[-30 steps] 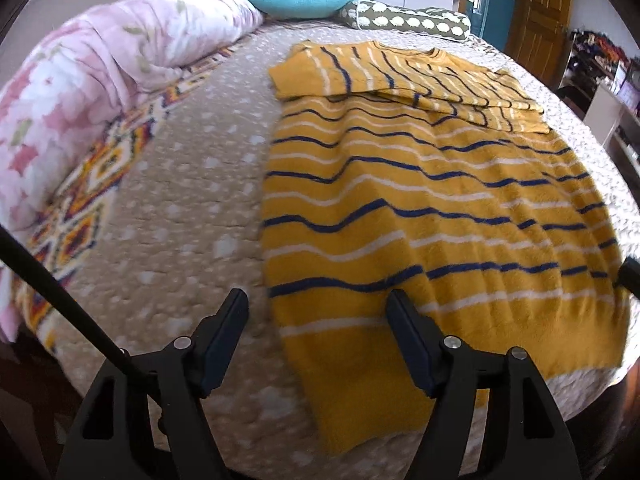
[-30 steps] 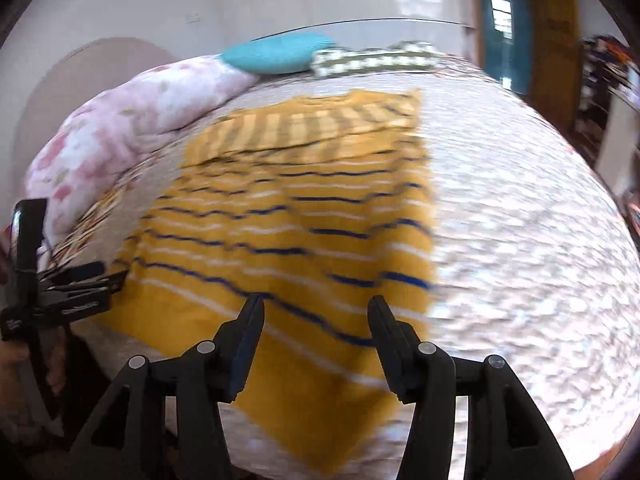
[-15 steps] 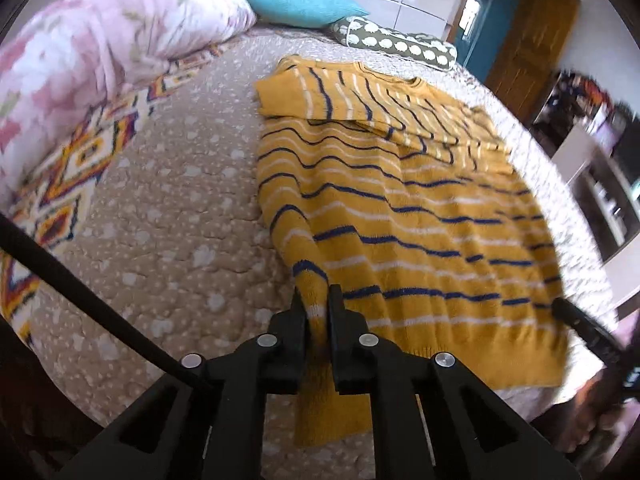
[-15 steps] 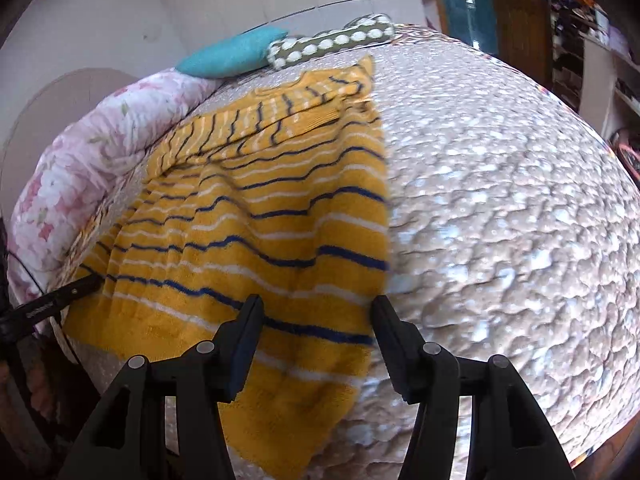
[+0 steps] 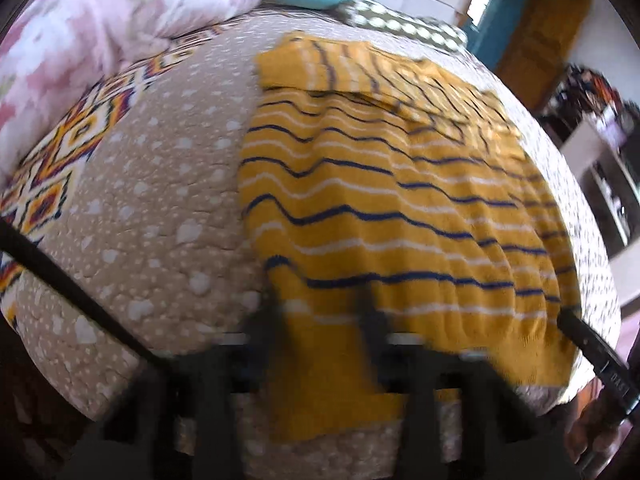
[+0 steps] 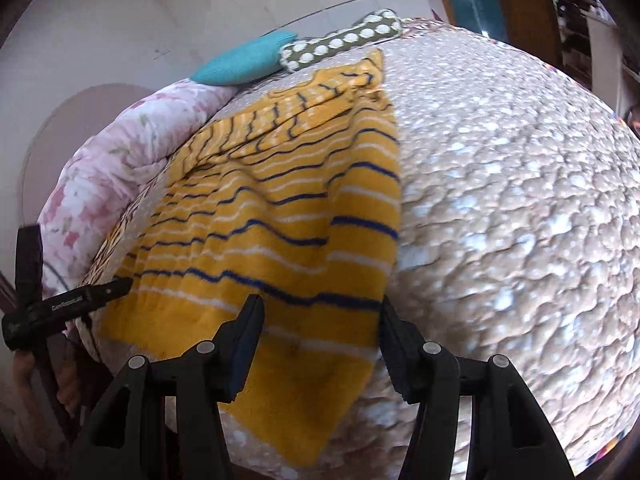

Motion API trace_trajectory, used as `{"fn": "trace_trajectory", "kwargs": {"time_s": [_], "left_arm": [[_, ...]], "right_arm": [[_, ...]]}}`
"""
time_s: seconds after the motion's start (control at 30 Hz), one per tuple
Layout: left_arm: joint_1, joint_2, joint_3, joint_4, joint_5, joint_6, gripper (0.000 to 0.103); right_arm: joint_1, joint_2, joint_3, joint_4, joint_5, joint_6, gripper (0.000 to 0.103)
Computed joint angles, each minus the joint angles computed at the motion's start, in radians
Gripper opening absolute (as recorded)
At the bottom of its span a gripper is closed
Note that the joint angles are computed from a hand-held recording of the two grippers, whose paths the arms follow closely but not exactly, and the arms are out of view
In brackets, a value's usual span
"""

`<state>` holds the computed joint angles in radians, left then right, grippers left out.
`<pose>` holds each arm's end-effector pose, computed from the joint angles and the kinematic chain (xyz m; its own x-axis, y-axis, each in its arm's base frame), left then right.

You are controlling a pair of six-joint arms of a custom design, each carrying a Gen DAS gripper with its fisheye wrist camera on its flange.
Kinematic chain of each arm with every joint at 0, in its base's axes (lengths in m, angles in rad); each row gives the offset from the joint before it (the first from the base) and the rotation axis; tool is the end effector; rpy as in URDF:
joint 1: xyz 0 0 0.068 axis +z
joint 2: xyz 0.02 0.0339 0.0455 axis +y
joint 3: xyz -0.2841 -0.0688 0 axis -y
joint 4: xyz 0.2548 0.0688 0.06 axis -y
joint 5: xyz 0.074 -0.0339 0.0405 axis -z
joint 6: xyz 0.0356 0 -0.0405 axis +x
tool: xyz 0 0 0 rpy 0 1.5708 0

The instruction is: Fold small clothes

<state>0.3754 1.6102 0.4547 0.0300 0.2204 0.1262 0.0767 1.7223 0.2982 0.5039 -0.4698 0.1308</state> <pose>0.2222 0.0792 0.0903 -0.8670 -0.2096 -0.4521 -0.1623 0.9765 -0.1415 0.2216 0.0332 0.0669 -0.8312 0.0528 -0.5535 -0.2353 0.8686 0.4361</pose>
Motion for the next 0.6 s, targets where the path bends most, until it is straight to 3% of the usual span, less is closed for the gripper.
{"fn": "trace_trajectory", "kwargs": {"time_s": [0.1, 0.17, 0.23, 0.3, 0.37, 0.43, 0.47, 0.5, 0.6], "left_arm": [[-0.032, -0.046, -0.023, 0.013, -0.021, -0.017, 0.008], [-0.037, -0.048, -0.017, 0.005, -0.020, -0.018, 0.010], [-0.039, -0.027, -0.006, -0.001, -0.021, -0.021, 0.017], [-0.039, 0.007, 0.008, -0.006, -0.024, -0.036, 0.035], [-0.034, 0.023, 0.010, 0.002, -0.020, -0.052, 0.036], [-0.041, 0.015, 0.010, -0.005, -0.034, -0.034, 0.027], [-0.045, 0.001, 0.007, -0.007, -0.051, -0.020, 0.008], [-0.043, -0.022, 0.000, -0.006, -0.076, -0.012, 0.008], [0.021, -0.084, -0.007, -0.033, -0.060, 0.009, 0.008]], "right_arm": [[0.013, 0.002, 0.005, -0.003, -0.024, 0.002, 0.047], [0.031, 0.008, 0.007, 0.000, -0.012, 0.010, 0.047], [0.050, 0.014, 0.006, 0.009, 0.010, 0.015, 0.047], [0.062, 0.011, 0.002, 0.011, 0.028, 0.018, 0.047], [0.074, 0.006, -0.001, 0.011, 0.037, 0.023, 0.047], [0.089, 0.003, -0.003, 0.012, 0.053, 0.021, 0.047], [0.103, -0.001, -0.004, 0.013, 0.079, 0.019, 0.042], [0.118, -0.001, -0.002, 0.011, 0.110, 0.018, 0.028], [0.111, -0.023, 0.003, -0.018, 0.092, -0.003, 0.014]]}}
